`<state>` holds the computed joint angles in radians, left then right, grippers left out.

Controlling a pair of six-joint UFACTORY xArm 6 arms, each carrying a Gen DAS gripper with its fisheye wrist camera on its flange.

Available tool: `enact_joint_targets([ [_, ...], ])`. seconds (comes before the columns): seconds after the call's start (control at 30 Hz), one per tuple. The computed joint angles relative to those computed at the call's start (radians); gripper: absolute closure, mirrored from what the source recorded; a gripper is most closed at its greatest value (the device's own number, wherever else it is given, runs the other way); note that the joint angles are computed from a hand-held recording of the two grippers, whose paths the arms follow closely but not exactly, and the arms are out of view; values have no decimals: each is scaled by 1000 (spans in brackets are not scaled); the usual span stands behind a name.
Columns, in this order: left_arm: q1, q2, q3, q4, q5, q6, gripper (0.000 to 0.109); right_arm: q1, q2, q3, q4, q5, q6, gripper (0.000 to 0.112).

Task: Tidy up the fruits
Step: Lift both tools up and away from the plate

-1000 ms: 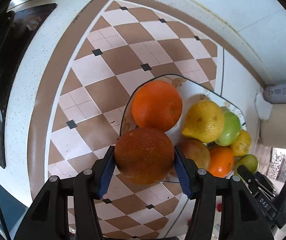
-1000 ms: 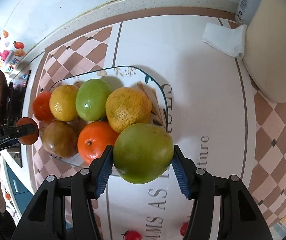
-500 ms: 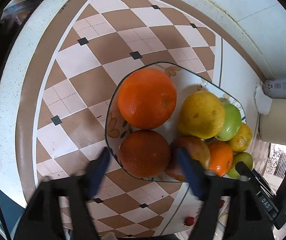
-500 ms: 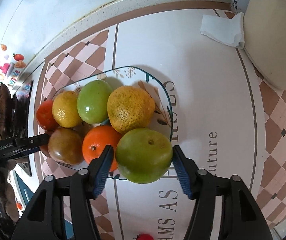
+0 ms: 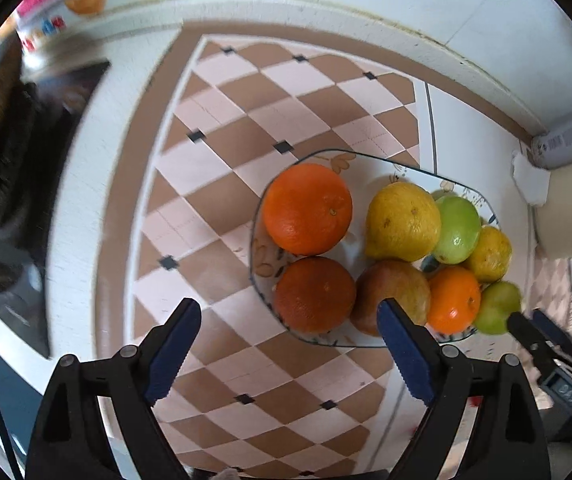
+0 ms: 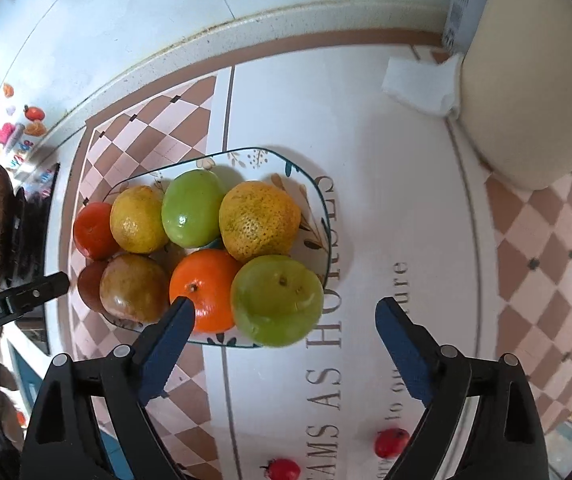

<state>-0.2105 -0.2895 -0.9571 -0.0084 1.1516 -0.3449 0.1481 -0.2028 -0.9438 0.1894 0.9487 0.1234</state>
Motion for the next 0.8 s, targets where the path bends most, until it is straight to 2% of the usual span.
enact_joint_targets([
  [0.2,-50,-97,44,118,18,-28,19,62,-103,37,-126,22,86,18],
  [0.8,-183,-360,81,119,107,-68,19,178,-418,75,-253,144,248,18],
])
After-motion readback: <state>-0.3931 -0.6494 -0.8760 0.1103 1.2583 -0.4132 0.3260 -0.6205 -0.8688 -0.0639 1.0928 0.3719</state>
